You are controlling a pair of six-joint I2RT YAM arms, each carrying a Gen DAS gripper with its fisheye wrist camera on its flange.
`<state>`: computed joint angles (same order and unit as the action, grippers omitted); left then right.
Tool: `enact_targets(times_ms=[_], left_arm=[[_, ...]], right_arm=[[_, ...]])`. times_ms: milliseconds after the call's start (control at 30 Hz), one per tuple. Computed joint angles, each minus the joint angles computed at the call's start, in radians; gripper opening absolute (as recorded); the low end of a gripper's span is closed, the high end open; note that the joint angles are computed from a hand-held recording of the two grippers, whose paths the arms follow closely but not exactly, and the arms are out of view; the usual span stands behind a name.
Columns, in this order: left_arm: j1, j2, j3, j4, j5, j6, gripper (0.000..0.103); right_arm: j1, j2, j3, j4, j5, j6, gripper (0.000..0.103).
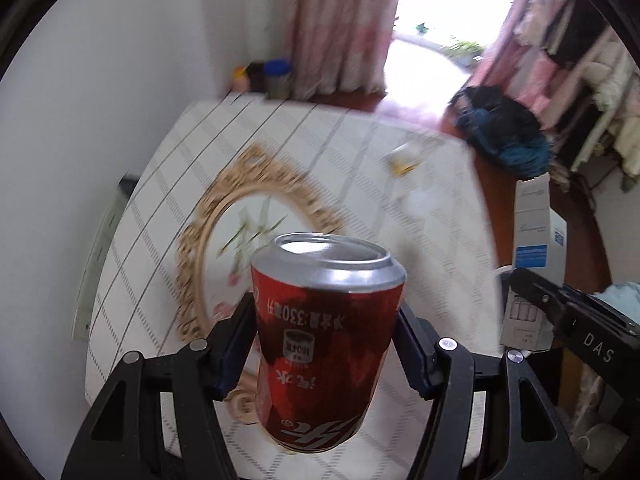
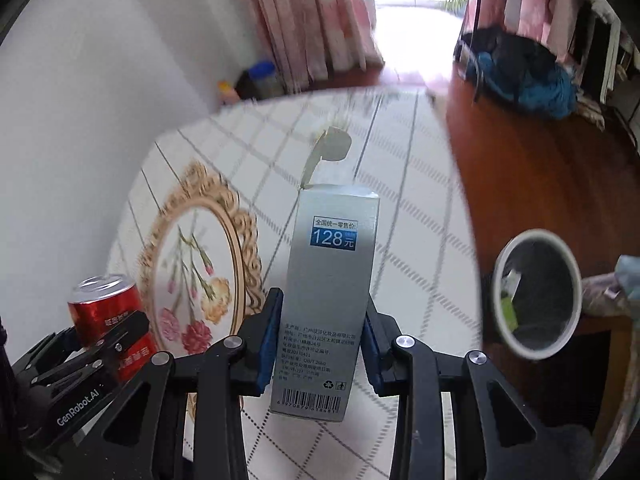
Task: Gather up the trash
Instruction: 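Carry can and box over trash bin and open both tools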
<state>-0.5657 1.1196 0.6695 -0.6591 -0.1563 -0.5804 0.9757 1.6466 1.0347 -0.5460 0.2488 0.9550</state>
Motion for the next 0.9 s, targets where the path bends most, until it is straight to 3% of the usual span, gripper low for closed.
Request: enact_targets(times_ms=[233, 333, 467, 567, 667, 767, 900], left_arm=[[-0.259, 0.238, 0.317, 0.020, -0.005, -0.094, 0.061], [-0.315, 0.419, 0.458, 0.080, 0.064, -0.119, 0.061], [-0.351, 0.678, 0.657, 0.144, 0.193, -0.155, 0.061], [-0.365, 0.926, 0.873, 0.153, 0.315, -0.179, 0.061], [-0.375, 1.152, 1.111, 0.092, 0.403, -0.181, 0.061], [-0.371, 1.342, 1.323, 0.024, 0.464, -0.216, 0.061], [-0.369, 1.521, 1.546, -0.060, 0.506, -0.259, 0.061]], right_arm=[[-0.167, -0.408, -0.143, -0.168, 0.008, -0.123, 0.037], [-0.337, -0.579, -0.204, -0.255, -0.030, -0.242, 0.037], [-0.734, -0.695, -0.308, -0.283, -0.173, -0.516, 0.037], [-1.077, -0.639, -0.389, -0.219, -0.326, -0.763, 0.037], [-1.335, -0.455, -0.435, -0.104, -0.407, -0.967, 0.037], [-1.468, -0.233, -0.427, 0.006, -0.431, -1.095, 0.037], [-1.528, -0.014, -0.399, 0.107, -0.413, -1.179, 0.037]])
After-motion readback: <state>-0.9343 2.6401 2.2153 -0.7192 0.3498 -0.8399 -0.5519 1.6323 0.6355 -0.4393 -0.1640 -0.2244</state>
